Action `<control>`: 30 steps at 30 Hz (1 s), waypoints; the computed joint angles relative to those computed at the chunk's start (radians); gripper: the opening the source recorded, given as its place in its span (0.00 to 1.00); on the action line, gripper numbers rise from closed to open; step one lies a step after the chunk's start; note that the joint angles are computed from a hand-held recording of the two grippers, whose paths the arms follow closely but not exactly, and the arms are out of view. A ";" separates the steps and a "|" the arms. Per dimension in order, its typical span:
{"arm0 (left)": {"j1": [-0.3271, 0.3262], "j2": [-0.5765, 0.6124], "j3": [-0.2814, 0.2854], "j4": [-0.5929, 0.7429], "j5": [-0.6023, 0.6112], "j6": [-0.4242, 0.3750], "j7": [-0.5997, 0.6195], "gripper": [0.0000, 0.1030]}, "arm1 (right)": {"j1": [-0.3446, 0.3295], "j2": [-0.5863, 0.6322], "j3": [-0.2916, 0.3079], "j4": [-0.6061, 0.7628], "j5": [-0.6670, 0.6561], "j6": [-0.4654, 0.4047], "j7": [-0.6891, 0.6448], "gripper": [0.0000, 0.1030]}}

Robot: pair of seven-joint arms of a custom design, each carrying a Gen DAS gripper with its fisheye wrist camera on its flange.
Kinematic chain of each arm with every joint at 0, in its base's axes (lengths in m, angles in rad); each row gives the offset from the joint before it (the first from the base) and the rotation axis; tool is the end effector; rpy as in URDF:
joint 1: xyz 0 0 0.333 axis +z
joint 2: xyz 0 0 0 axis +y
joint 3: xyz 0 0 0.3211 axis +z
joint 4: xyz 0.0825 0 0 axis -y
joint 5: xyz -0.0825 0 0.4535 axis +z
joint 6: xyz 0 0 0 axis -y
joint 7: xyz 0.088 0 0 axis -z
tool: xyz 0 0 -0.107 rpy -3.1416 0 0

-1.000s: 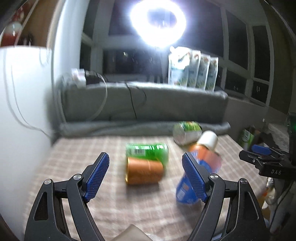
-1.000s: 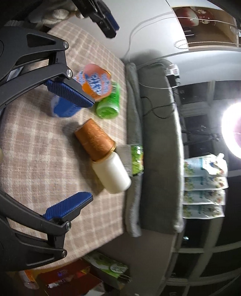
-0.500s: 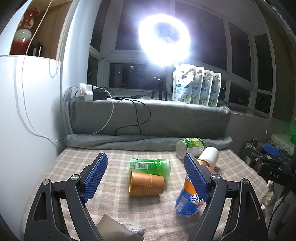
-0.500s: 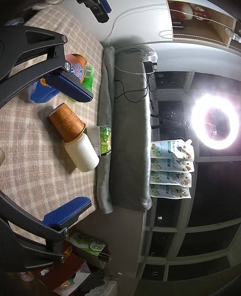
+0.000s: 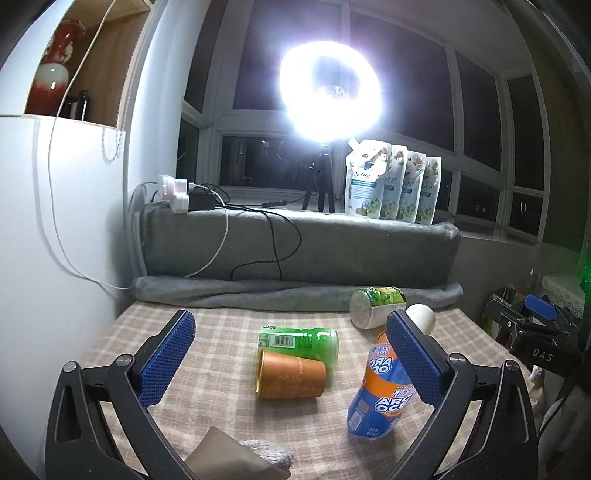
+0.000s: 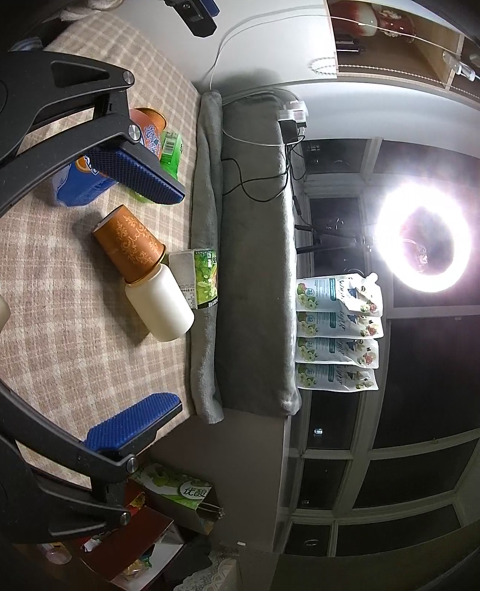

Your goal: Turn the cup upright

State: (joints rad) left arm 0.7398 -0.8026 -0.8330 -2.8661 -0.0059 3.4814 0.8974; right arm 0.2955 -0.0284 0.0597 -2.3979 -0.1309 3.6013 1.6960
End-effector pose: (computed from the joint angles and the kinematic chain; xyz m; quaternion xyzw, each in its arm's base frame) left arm 0.4223 -0.0336 0.4461 -0.6616 0.4538 -0.3802 0.4603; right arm 0.5364 0.2167 0.4356 -0.6787 0.4551 -0.3082 0.4872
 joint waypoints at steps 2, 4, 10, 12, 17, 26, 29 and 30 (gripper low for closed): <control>0.001 0.000 -0.003 0.001 -0.001 -0.001 0.000 1.00 | 0.000 0.000 0.001 0.000 0.006 -0.001 -0.004 1.00; 0.000 0.001 -0.002 0.001 -0.001 -0.005 -0.002 1.00 | 0.000 -0.001 0.001 0.000 0.006 -0.002 -0.003 1.00; -0.006 0.007 0.007 0.002 0.005 -0.007 -0.007 1.00 | 0.002 -0.005 0.000 -0.003 0.005 -0.007 -0.001 1.00; -0.007 0.007 0.008 0.002 0.005 -0.007 -0.007 1.00 | 0.002 -0.005 -0.002 -0.002 -0.004 -0.009 0.004 1.00; -0.008 0.008 0.008 0.002 0.005 -0.008 -0.008 1.00 | 0.002 -0.006 -0.003 -0.003 -0.009 -0.011 0.008 1.00; -0.012 0.006 0.009 0.001 0.006 -0.010 -0.012 1.00 | 0.003 -0.006 -0.002 -0.002 -0.003 -0.013 0.001 1.00; -0.012 0.004 0.008 0.001 0.007 -0.011 -0.015 1.00 | 0.003 -0.006 -0.004 -0.001 -0.014 -0.018 0.010 1.00; -0.010 0.003 0.006 0.001 0.007 -0.011 -0.016 1.00 | 0.003 -0.006 -0.004 -0.001 -0.015 -0.019 0.011 1.00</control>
State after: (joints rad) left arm 0.7298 -0.8000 -0.8274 -2.8653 0.0008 3.4703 0.8810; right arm 0.2982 -0.0347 0.0556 -2.3991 -0.1456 3.5827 1.7068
